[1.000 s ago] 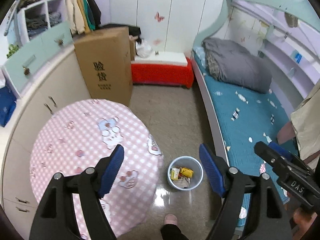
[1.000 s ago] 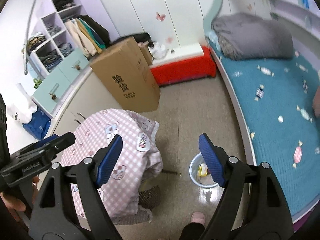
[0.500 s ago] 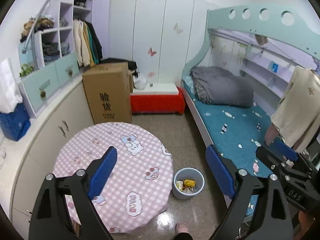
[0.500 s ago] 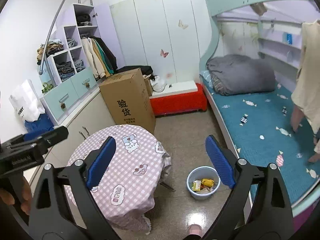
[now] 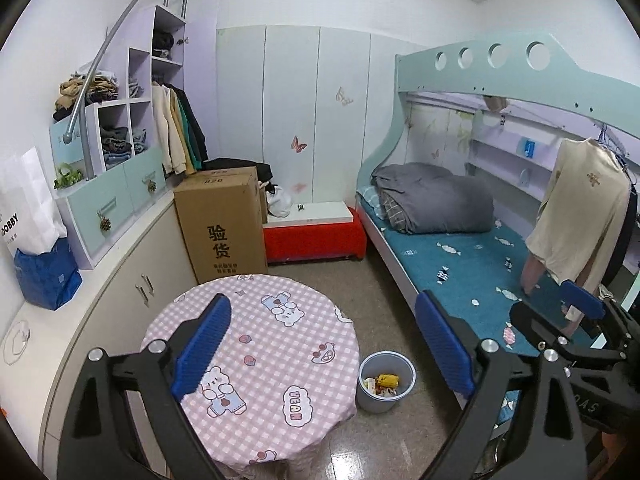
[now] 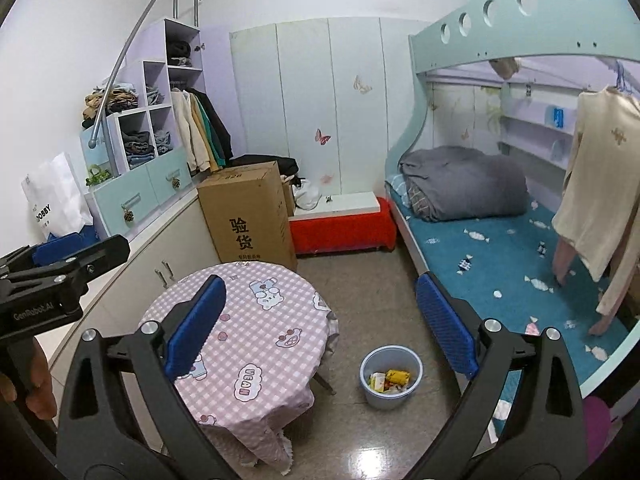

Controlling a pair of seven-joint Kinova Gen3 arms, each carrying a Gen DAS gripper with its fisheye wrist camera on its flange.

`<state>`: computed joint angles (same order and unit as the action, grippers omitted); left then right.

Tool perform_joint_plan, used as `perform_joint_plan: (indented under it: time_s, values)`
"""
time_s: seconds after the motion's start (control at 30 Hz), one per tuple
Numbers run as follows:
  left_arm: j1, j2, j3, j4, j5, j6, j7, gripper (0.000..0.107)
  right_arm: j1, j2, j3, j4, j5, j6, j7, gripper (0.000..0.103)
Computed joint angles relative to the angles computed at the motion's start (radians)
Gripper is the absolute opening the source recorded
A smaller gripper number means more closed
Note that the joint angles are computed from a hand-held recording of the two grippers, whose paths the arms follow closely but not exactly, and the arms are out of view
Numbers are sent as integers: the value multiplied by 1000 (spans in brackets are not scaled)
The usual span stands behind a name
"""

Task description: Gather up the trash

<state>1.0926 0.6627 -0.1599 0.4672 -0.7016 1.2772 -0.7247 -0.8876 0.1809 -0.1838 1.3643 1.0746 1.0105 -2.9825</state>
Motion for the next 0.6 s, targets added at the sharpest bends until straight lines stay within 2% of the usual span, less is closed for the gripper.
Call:
perform_joint_plan:
  time_s: [0.07,0.27,0.6]
  values:
    - [5,-21,0,41,-3,-22,16,91,-10,-1,-1,-3,10,18,-6,94]
    - [13,-27,8,60,-23,-37,25,92,-34,-8,-15,8,50,61,-30,95]
    - [46,-29,0,79,-74,-46,59,92,-32,-15,-28,14,61,68,-30,95]
